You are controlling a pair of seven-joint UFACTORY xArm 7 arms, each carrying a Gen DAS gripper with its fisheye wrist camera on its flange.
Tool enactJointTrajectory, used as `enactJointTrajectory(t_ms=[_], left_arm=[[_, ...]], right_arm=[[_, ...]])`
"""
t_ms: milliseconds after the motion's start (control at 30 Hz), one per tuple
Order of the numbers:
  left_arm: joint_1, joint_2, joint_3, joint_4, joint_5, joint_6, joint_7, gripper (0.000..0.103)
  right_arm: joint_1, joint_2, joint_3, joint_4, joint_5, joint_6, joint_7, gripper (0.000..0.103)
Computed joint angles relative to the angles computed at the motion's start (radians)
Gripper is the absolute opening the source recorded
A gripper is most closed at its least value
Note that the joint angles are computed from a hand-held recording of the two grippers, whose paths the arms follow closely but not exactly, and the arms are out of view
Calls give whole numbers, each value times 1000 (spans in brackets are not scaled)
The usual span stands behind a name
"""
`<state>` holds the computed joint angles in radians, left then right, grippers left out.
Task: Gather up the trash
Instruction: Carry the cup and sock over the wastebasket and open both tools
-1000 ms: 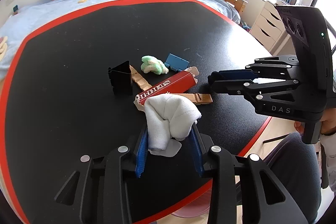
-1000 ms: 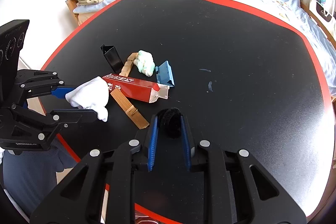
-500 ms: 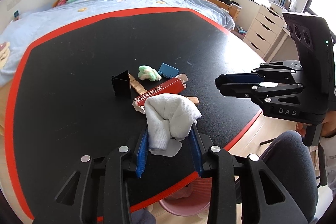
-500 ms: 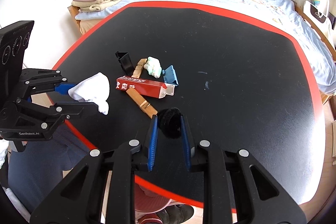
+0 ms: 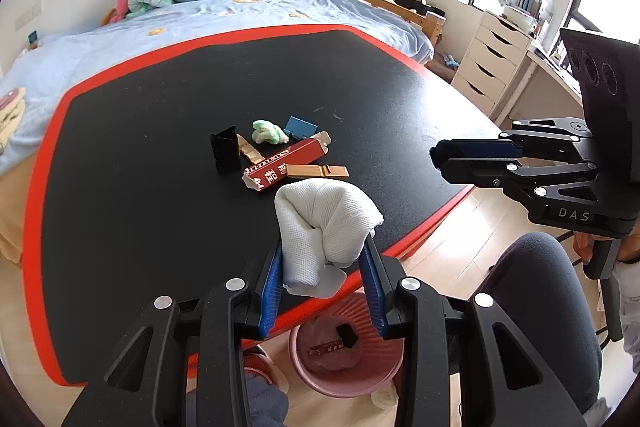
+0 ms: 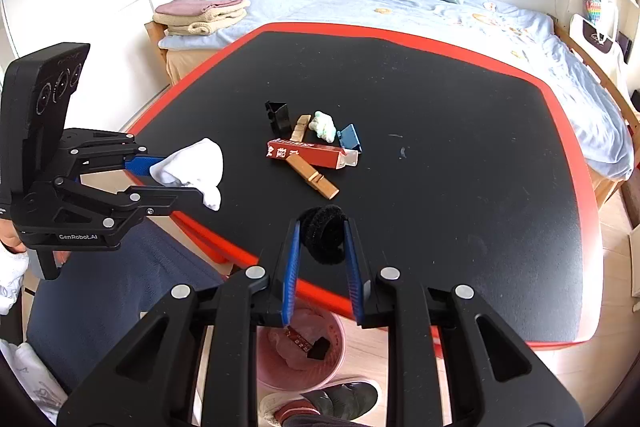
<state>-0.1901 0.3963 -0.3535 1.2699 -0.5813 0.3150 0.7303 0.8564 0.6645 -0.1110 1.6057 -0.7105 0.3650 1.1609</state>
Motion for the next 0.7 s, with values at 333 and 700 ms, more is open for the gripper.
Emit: enactJointTrajectory(t_ms=[333, 700], left_arm=[[14, -85, -36, -113, -120, -21, 103, 35], [-49, -163, 6, -230, -209, -6, 168, 35]], right_arm=[[72, -68, -15, -101, -117, -10, 162, 21], [81, -75, 30, -157, -155, -42, 260, 21]])
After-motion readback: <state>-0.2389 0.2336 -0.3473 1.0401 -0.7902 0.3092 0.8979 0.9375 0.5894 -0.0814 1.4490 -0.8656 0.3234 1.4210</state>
